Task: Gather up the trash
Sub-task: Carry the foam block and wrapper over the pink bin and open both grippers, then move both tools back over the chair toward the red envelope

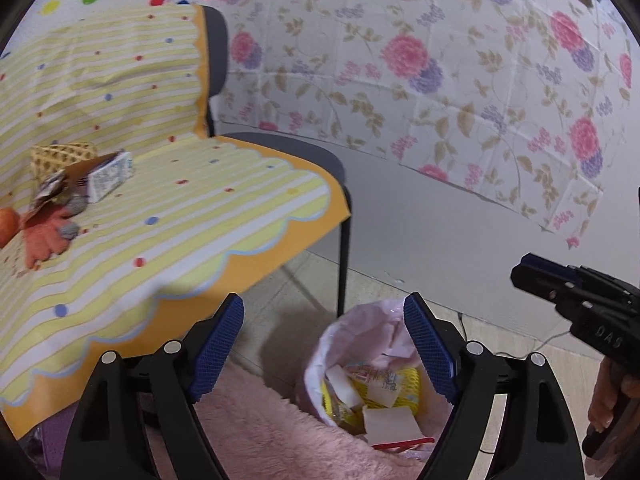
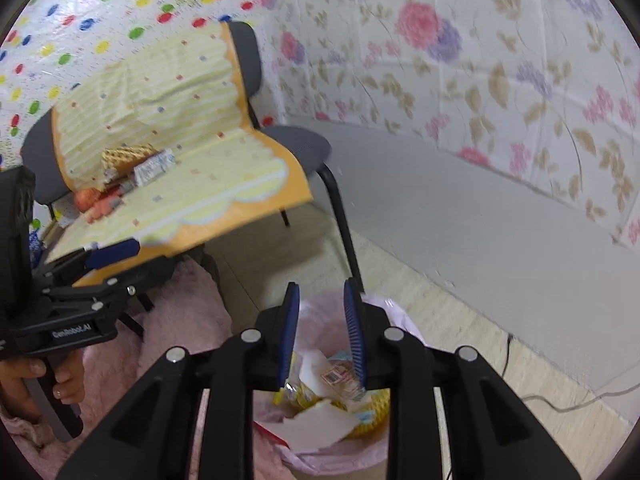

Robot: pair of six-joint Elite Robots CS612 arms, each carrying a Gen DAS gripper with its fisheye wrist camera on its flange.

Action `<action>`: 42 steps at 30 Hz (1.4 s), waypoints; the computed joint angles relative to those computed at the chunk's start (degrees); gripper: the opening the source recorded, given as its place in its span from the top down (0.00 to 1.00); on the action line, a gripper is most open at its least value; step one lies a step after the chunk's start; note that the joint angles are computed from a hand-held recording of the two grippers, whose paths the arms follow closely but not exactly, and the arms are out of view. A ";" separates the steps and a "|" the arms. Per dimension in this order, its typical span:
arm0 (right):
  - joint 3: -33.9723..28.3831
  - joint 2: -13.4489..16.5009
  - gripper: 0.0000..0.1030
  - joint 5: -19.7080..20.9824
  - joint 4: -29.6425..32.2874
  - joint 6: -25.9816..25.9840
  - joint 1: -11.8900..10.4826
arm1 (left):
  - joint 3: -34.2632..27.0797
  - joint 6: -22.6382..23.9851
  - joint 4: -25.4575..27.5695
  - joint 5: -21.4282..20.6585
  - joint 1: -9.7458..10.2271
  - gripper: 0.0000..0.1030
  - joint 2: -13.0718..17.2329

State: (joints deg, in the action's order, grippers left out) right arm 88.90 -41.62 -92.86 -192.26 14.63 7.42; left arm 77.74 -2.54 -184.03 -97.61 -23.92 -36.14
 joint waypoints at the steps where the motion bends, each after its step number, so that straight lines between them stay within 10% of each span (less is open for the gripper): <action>1: -0.37 0.04 0.78 0.36 -0.41 -0.60 0.13 | 0.41 -0.55 -0.57 0.82 0.21 0.20 -0.28; 26: -25.69 9.64 0.49 15.27 12.61 -13.46 3.27 | 0.64 -12.41 1.10 21.39 6.36 0.16 -2.55; 42: -49.22 20.31 0.49 17.36 27.43 -11.96 3.93 | -18.44 -6.18 11.10 22.52 9.03 0.15 6.76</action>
